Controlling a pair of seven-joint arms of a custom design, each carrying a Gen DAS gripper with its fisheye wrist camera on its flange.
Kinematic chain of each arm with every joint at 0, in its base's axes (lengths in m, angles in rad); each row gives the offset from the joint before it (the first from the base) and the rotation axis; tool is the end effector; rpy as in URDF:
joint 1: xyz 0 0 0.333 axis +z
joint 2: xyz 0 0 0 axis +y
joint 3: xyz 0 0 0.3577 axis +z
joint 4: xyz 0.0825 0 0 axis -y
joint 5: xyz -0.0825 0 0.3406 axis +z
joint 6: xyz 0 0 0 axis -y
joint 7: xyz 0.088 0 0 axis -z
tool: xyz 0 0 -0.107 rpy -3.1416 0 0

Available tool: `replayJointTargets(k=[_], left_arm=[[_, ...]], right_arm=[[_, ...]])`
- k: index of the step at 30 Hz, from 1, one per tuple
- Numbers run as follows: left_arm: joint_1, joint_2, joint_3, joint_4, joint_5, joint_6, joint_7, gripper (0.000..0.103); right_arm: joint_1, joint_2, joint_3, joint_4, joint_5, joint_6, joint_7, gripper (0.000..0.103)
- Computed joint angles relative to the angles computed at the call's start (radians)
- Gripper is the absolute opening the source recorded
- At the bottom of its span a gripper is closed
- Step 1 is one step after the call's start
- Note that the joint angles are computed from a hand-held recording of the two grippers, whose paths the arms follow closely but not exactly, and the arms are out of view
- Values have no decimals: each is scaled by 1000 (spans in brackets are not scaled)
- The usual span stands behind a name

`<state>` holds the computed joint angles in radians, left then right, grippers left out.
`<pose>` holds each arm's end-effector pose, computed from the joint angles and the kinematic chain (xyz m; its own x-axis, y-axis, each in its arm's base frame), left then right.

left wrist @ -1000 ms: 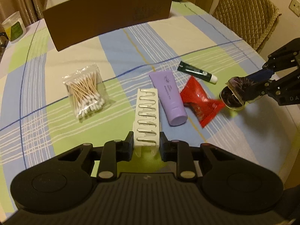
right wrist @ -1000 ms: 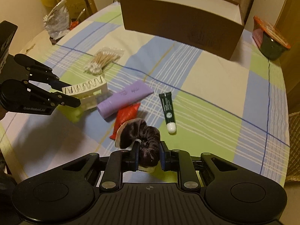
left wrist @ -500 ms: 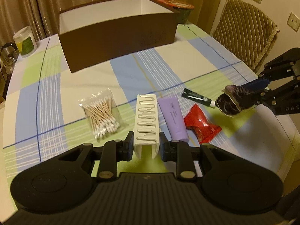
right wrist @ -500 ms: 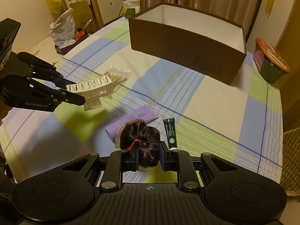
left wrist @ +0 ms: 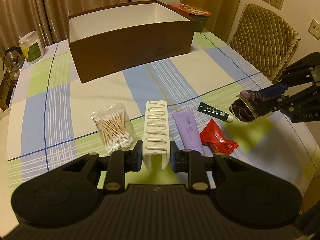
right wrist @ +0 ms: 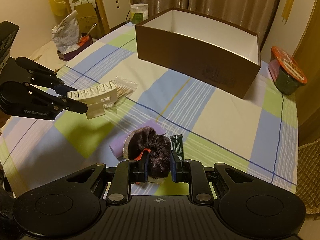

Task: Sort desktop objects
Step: 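Lift and carry the comb holder and scrunchie with both tools over the box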

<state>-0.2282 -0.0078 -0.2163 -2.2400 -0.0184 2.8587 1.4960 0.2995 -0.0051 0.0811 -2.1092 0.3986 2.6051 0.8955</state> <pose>0.4817 -0.2286 0.5120 -0.3634 -0.9299 0.0566 -0.7679 0.2645 -0.5835 0.5077 0.1945 0.5360 0.6909 -0.7230 0.0035 -0.6079 -0.5836 -0.5384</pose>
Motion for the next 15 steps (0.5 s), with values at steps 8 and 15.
replayJointTargets(k=[8,15], left_arm=[[6,4,3,14,29,-4,-24,22],[16,32,4,59,65,-5,-33,22]], right_arm=[[-6,20,-4,27,8,9,-13,20],[-17,78,-6,120,6,22,-21,20]])
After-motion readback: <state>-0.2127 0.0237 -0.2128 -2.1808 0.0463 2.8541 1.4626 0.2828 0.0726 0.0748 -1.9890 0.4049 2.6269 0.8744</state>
